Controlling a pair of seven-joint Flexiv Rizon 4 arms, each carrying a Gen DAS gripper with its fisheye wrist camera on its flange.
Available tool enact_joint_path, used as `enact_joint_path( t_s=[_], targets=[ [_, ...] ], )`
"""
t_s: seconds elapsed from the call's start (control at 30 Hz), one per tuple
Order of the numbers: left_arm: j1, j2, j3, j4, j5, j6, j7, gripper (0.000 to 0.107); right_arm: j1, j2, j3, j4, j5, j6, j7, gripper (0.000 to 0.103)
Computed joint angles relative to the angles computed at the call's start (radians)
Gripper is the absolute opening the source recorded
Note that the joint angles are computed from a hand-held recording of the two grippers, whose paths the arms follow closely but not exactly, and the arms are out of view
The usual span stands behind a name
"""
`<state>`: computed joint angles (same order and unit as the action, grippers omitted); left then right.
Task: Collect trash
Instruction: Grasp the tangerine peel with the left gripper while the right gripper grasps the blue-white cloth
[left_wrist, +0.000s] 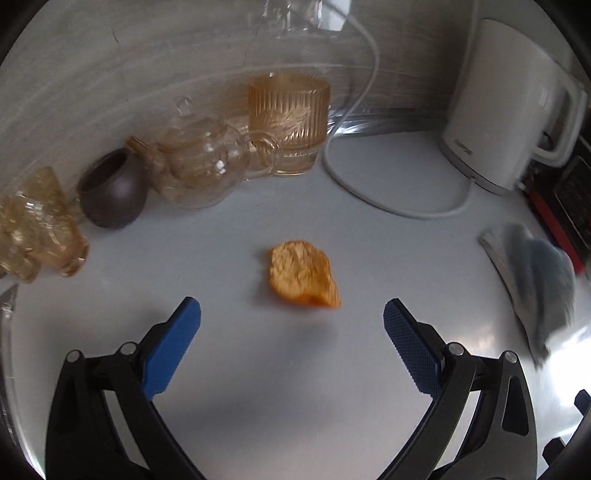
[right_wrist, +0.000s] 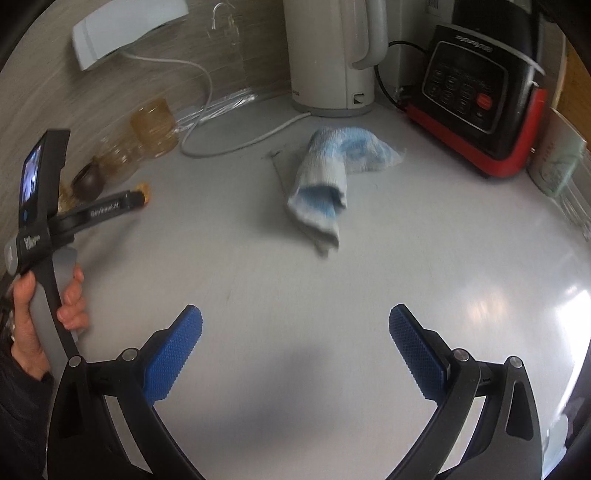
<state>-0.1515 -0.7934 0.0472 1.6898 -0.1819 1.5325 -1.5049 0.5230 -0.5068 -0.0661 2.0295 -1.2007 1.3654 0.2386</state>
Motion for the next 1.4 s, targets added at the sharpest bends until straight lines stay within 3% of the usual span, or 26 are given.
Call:
enact_joint_path(
  t_s=[0.27, 0.33, 0.4, 0.43, 0.47, 0.63, 0.7, 0.83, 0.9, 1.0, 1.03, 1.13, 1.3, 1.4],
  targets=[
    [-0.075, -0.079, 0.097, -0.127, -0.003, -0.087, -0.123, 0.084, -0.01, -0.082, -0.056, -0.107, 0.032, 0.028, -0.039, 0.101],
    [-0.092, -0.089, 0.121, -0.152, 0.011, -0.104, -0.155, 0.077, -0.007, -0.091, -0.066, -0.12, 0.051, 0.028, -0.057, 0.101],
    [-0.123, -0.098, 0.168, -0.178, 0.043, -0.126, -0.207, 0.057, -0.006, -0.101, -0.069, -0.131, 0.079, 0.028, -0.077, 0.101],
    [-0.116, -0.09, 0.156, -0.168, 0.049, -0.118, -0.202, 0.051, -0.009, -0.108, -0.063, -0.14, 0.106, 0.024, -0.098, 0.101],
    [-0.11, -0.088, 0.148, -0.17, 0.057, -0.12, -0.205, 0.039, -0.005, -0.112, -0.068, -0.143, 0.121, 0.024, -0.108, 0.101],
    [-0.082, -0.074, 0.117, -0.156, 0.085, -0.1, -0.209, 0.03, 0.009, -0.133, -0.069, -0.17, 0.228, -0.006, -0.182, 0.101],
    [-0.083, -0.061, 0.119, -0.142, 0.099, -0.082, -0.203, 0.018, 0.022, -0.14, -0.081, -0.178, 0.256, -0.01, -0.196, 0.101],
    [-0.055, -0.057, 0.085, -0.139, 0.098, -0.074, -0.171, 0.006, 0.039, -0.155, -0.093, -0.2, 0.312, -0.019, -0.223, 0.101],
    [-0.018, -0.047, 0.035, -0.126, 0.082, -0.088, -0.137, 0.003, 0.045, -0.17, -0.095, -0.219, 0.339, -0.02, -0.24, 0.101],
    [-0.027, -0.044, 0.047, -0.112, 0.078, -0.077, -0.13, 0.003, 0.053, -0.191, -0.09, -0.252, 0.379, -0.047, -0.283, 0.1],
    [-0.03, -0.043, 0.05, -0.108, 0.079, -0.073, -0.126, 0.003, 0.057, -0.196, -0.091, -0.261, 0.39, -0.055, -0.293, 0.097],
    [-0.03, -0.042, 0.046, -0.097, 0.076, -0.062, -0.113, 0.003, 0.047, -0.21, -0.063, -0.287, 0.441, -0.083, -0.342, 0.075],
    [-0.013, -0.05, 0.023, -0.107, 0.057, -0.061, -0.08, 0.003, 0.058, -0.213, -0.059, -0.287, 0.498, -0.095, -0.379, 0.021],
    [-0.005, -0.047, 0.016, -0.098, 0.05, -0.053, -0.066, 0.003, 0.078, -0.2, -0.084, -0.267, 0.495, -0.074, -0.369, 0.012]
  ],
)
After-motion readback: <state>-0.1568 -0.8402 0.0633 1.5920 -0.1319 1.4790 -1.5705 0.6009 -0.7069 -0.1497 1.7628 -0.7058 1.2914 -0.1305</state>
